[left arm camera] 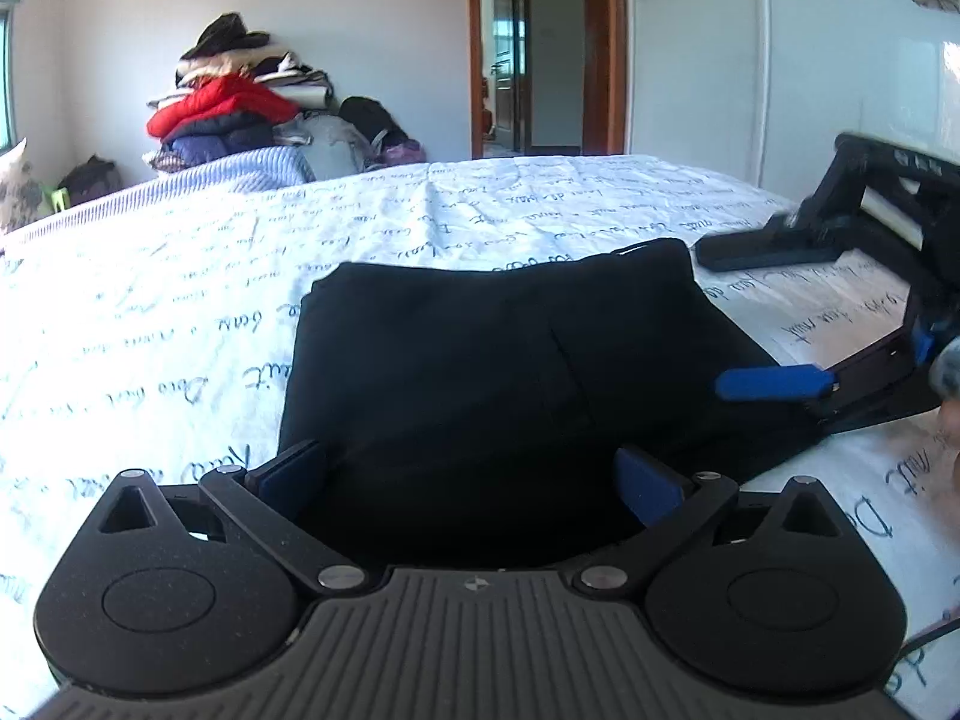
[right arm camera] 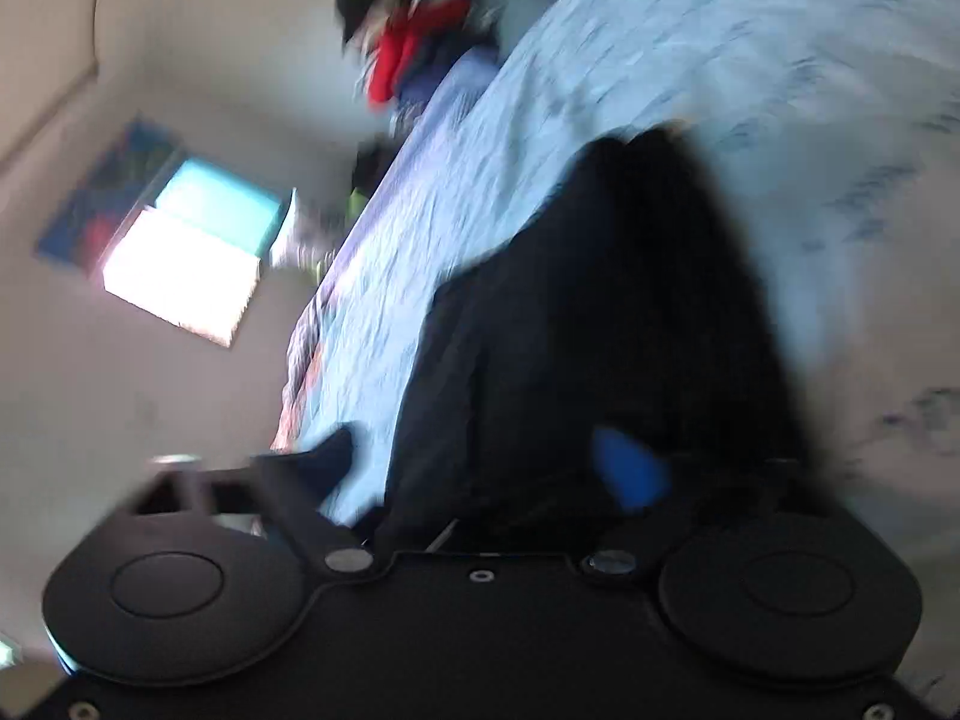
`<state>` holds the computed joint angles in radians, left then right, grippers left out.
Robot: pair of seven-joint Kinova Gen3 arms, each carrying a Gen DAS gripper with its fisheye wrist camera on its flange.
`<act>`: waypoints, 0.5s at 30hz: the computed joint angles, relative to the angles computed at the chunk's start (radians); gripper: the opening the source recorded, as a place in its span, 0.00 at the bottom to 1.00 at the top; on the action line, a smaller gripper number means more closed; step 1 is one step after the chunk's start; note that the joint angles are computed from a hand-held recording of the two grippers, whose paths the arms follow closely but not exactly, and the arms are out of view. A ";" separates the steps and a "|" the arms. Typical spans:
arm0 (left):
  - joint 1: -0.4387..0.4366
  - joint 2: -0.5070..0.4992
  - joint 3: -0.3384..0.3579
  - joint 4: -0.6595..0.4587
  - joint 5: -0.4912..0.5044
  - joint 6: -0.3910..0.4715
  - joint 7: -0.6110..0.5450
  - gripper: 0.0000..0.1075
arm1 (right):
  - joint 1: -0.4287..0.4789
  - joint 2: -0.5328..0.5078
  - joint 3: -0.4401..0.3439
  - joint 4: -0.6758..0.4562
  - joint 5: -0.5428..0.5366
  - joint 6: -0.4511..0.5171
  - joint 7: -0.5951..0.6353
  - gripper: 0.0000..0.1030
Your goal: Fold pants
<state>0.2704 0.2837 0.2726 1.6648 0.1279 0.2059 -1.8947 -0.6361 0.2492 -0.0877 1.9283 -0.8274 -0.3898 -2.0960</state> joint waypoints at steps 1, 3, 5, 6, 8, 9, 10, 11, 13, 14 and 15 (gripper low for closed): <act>-0.009 -0.006 0.008 -0.001 0.005 0.006 -0.017 0.96 | -0.025 -0.015 0.023 0.004 -0.041 0.005 0.021 0.75; -0.077 -0.018 0.075 0.007 0.064 -0.015 -0.064 0.95 | -0.094 -0.038 0.083 0.003 -0.106 -0.009 0.099 0.88; -0.108 -0.014 0.106 -0.020 0.094 -0.019 -0.075 0.95 | -0.094 -0.046 0.074 -0.015 -0.107 -0.060 0.165 0.97; -0.096 -0.003 0.094 -0.053 0.084 0.004 -0.059 0.96 | -0.066 -0.041 0.052 -0.036 -0.083 -0.067 0.174 0.97; -0.019 0.041 0.017 -0.144 0.019 0.083 0.013 0.96 | 0.026 -0.015 -0.004 -0.093 -0.010 -0.034 0.144 1.00; 0.028 0.075 -0.029 -0.191 -0.016 0.123 0.053 0.96 | 0.073 0.010 -0.024 -0.132 0.030 0.006 0.105 1.00; 0.067 0.108 -0.070 -0.225 -0.036 0.162 0.085 0.96 | 0.119 0.045 -0.045 -0.173 0.061 0.047 0.064 1.00; 0.088 0.129 -0.094 -0.241 -0.041 0.183 0.100 0.96 | 0.165 0.089 -0.074 -0.209 0.079 0.088 0.024 1.00; 0.075 0.119 -0.085 -0.228 -0.025 0.178 0.082 0.96 | 0.215 0.133 -0.097 -0.226 0.084 0.144 -0.011 0.95; 0.044 0.106 -0.054 -0.199 -0.007 0.152 0.049 0.96 | 0.213 0.128 -0.091 -0.214 0.091 0.148 -0.039 0.93; 0.011 0.095 -0.024 -0.176 0.015 0.123 0.028 0.95 | 0.191 0.104 -0.069 -0.191 0.084 0.136 -0.060 0.93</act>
